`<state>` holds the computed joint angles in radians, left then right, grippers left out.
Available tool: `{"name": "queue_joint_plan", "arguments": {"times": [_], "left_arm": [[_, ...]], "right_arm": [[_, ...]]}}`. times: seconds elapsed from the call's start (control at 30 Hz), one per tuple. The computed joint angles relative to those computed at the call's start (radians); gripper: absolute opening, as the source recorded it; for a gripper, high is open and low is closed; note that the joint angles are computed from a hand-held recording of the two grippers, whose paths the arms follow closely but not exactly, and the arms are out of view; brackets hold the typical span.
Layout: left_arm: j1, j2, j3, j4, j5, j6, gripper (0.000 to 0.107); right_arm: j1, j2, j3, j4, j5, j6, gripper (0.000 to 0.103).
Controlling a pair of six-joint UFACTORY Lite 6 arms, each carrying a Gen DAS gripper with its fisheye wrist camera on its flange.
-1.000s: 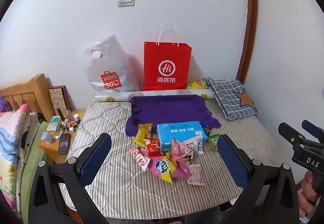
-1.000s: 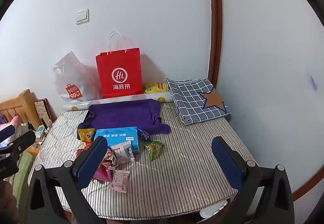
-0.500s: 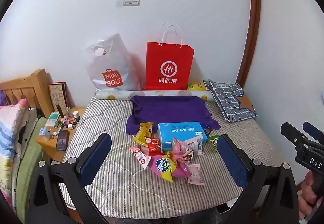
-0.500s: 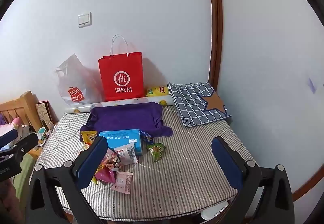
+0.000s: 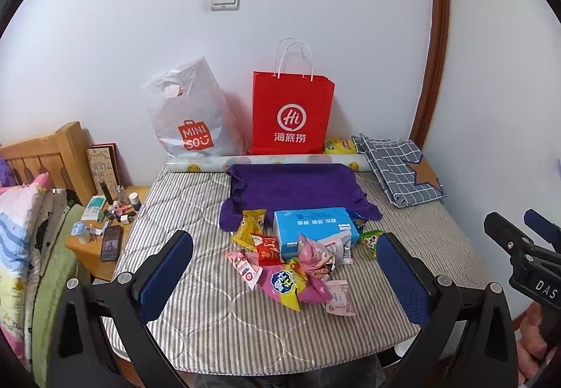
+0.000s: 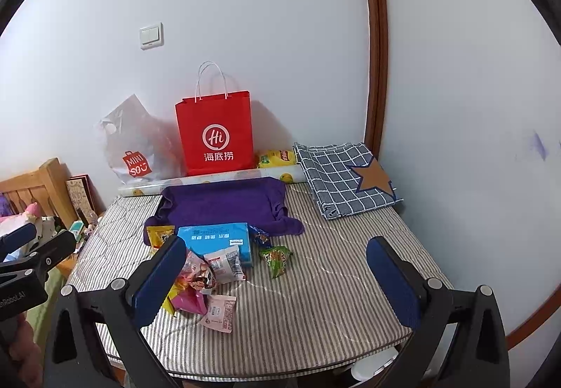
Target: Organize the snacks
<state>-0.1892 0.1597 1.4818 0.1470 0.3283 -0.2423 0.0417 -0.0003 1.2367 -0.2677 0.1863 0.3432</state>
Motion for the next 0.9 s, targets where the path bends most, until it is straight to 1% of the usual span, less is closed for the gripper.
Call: {"name": "queue_joint_plan", "arguments": {"times": [0.07,0.13,0.2,0.27,0.4,0.57,0.73,0.8,0.9], "left_arm": [[-0.007,0.007,0.01,0.036,0.006,-0.03,0.103],[-0.019,0.015,0.019,0.071,0.013,-0.055,0.103],[-0.028,0.022,0.025,0.109,0.023,-0.095,0.103],[-0.037,0.026,0.025,0.161,0.027,-0.156,0.103],[-0.031,0.036,0.031,0.135,0.028,-0.139,0.103],[-0.02,0.013,-0.002,0.093,-0.007,-0.092,0.103],[-0.027,0.017,0.0,0.114,-0.008,-0.108,0.103],[-0.026,0.014,-0.008,0.1,-0.015,-0.098,0.103],[-0.02,0.01,-0.018,0.072,-0.025,-0.076,0.103]], "right_arm": [[0.003,0.001,0.002,-0.017,-0.004,0.024,0.103],[-0.003,0.002,0.001,0.041,-0.01,-0.029,0.103],[-0.006,0.006,0.001,0.032,-0.011,-0.009,0.103],[-0.009,0.014,0.007,0.069,-0.013,-0.044,0.103],[-0.005,0.013,0.001,0.033,-0.016,-0.009,0.103],[-0.003,0.021,0.01,0.04,-0.008,-0.017,0.103],[0.004,0.019,0.005,0.016,-0.011,0.006,0.103],[0.003,0.018,0.004,0.053,-0.013,-0.032,0.103],[0.012,0.023,0.011,-0.003,-0.006,0.016,0.103]]}}
